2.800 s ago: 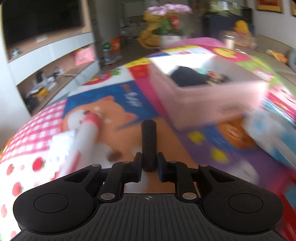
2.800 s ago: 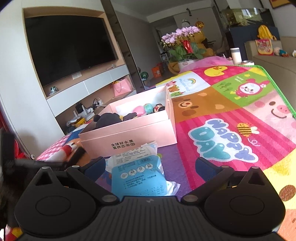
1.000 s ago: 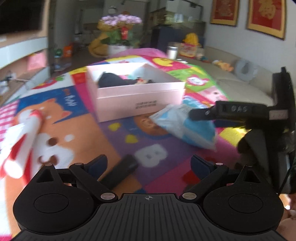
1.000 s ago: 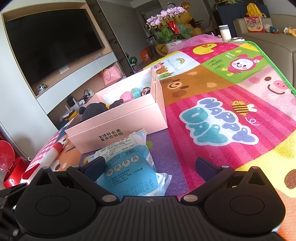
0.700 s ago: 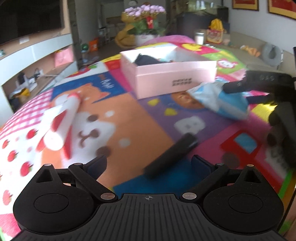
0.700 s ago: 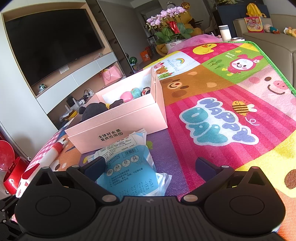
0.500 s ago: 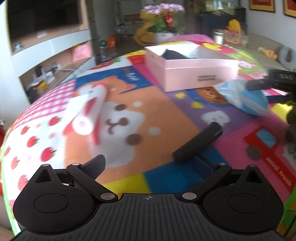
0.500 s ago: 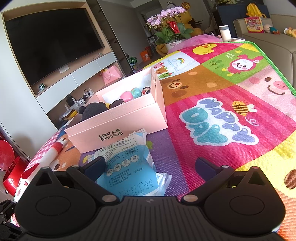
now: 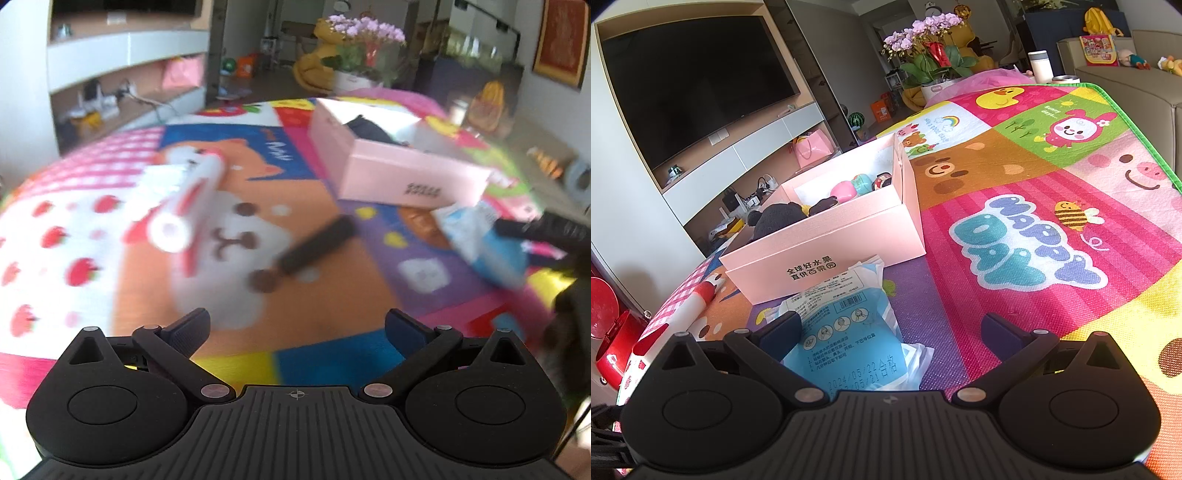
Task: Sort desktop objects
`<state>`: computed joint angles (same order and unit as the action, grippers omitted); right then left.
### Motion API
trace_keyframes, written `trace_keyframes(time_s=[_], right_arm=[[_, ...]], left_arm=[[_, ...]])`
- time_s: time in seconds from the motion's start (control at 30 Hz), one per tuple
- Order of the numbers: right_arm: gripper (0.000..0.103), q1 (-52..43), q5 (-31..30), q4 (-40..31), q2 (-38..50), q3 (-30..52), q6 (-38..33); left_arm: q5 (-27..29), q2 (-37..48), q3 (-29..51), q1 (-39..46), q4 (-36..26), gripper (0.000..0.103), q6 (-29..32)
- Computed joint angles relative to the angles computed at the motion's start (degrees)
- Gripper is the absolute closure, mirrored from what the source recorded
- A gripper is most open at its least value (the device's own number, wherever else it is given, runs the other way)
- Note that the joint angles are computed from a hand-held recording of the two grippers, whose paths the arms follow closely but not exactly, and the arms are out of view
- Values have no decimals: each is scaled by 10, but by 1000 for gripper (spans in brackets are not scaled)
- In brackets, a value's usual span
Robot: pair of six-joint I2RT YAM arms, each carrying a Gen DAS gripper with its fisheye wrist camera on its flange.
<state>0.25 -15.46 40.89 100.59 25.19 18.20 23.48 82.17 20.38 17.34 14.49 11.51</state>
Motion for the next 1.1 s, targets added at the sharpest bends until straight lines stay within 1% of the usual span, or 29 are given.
trace_keyframes(time_s=[0.13,0.27,0.33,0.43,0.53,0.6,0.67,0.73,0.83,0.9,0.93,1.0,1.03,1.1], right_arm=[[0,0,0,1,0,0,1],[0,1,1,0,0,0,0],[0,1,1,0,0,0,0],[0,1,2,-1,0,0,0],[0,2,3,-1,0,0,0],[0,2,3,-2,-1,0,-1],[0,2,3,-3,0,2,-2],[0,2,4,-3,0,2,-2],[0,3,4,-3,0,2,-2],[0,3,5,-3,0,2,-1],[0,3,4,-3,-1,2,-2],[0,4,5,-3,-1,2,-1],[0,4,5,-3,-1,2,-1],[0,4,6,-4,-1,2,-1]], left_arm=[[-49,41,18,-50,41,0,-57],[-67,80,49,-60,61,0,-106],[-77,92,56,-61,72,0,-118],[-104,102,54,-71,101,0,-99],[-81,114,64,-70,128,0,-68],[-78,136,84,-78,152,0,-52],[-97,171,121,-92,162,0,-37],[-124,212,169,-106,154,0,-26],[-130,263,242,-111,107,0,-16],[-138,288,279,-111,83,0,-15],[-134,299,297,-107,66,0,-16],[-110,310,314,-93,46,0,-18],[-86,309,314,-83,42,0,-13],[-19,292,299,-63,27,0,21]])
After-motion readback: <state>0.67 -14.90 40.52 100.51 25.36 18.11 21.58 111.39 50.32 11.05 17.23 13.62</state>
